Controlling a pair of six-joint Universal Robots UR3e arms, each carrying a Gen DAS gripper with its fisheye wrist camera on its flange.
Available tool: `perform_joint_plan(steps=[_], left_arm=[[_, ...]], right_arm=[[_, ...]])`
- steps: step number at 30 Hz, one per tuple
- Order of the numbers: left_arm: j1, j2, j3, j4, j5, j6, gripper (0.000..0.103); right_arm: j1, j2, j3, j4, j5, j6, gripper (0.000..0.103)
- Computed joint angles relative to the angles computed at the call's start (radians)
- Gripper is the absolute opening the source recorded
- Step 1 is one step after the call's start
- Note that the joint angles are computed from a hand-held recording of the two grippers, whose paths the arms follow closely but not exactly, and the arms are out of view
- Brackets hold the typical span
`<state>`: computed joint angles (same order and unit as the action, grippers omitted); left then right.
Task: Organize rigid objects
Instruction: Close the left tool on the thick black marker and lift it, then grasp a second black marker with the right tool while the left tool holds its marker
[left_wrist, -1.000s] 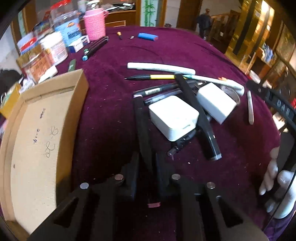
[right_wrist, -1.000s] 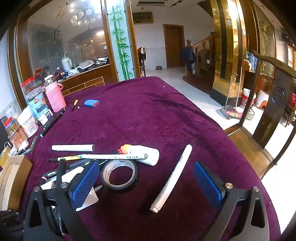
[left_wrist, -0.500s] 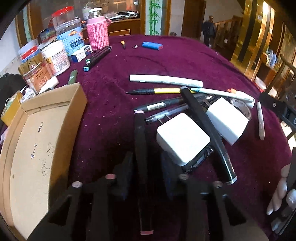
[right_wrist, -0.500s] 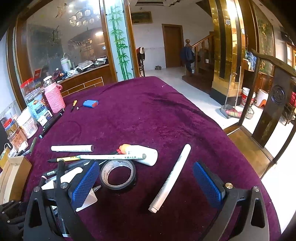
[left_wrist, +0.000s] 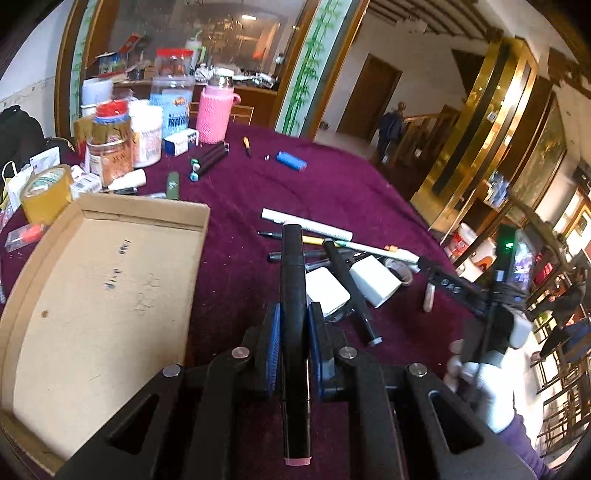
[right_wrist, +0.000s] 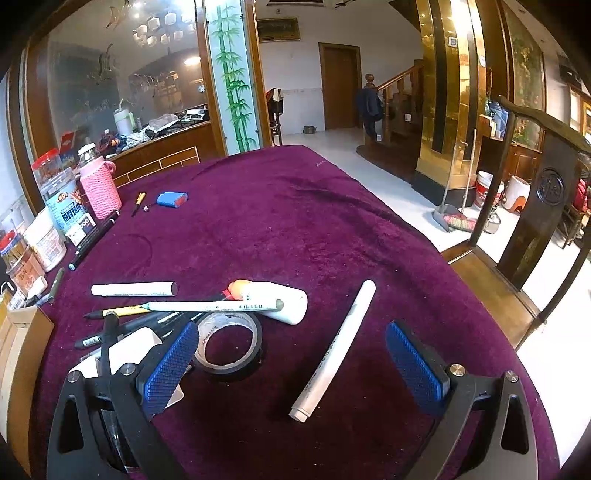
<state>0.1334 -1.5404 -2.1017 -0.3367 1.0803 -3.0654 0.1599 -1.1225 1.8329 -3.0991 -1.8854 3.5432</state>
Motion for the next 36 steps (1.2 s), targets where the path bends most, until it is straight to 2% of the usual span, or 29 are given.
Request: perform_joint_plan(steps=[9,13,18,21,25,27,28,29,32,36], left_arm=[[0.2,0.155,-0.123,-0.105,-0.159,0.083,0.014],[0.31,0.25,-0.171,-0.201,-0.253,0.154,0.014],[0.39,0.334,-0.215,-0.278,-0.305,0.227,0.014],[0.429,0.336,-0.229,-0.322,-0.349,0.259,0.014],[0.472,0.355,-0.241,-0.393,-0.388,0.312,0.014],[0.501,0.374,-0.246,-0.434,-0.403,0.344,0.014],[0.524,0.393,-0.25,-0.47,-0.414,0.372,0.014],[0.536,0.404,-0.254,-0.489,-0.419,0.388,0.014],[0.583,0.434,-0.263,-0.566,-0.442,0.453,0.014],[0.614,0.422,-0.265,-0.61,-0.458,0.501,0.014]], right_arm=[[0.014,0.001,-0.011,0.024,-0.029,0.005,0.102],[0.005,0.002,-0.025,0.051,0.016,-0.016,0.102],[0.035,-0.098,-0.002,0.092,0.08,-0.079,0.102],[0.08,-0.108,-0.09,0.18,0.119,-0.128,0.102],[0.119,0.006,-0.356,0.419,0.238,-0.187,0.102],[0.132,0.084,-0.486,0.52,0.272,-0.204,0.087],[0.137,0.122,-0.544,0.562,0.283,-0.208,0.072],[0.136,0.149,-0.582,0.594,0.296,-0.206,0.064],[0.12,0.226,-0.688,0.672,0.346,-0.179,0.062],[0.136,0.339,-0.879,0.793,0.306,-0.16,0.061]])
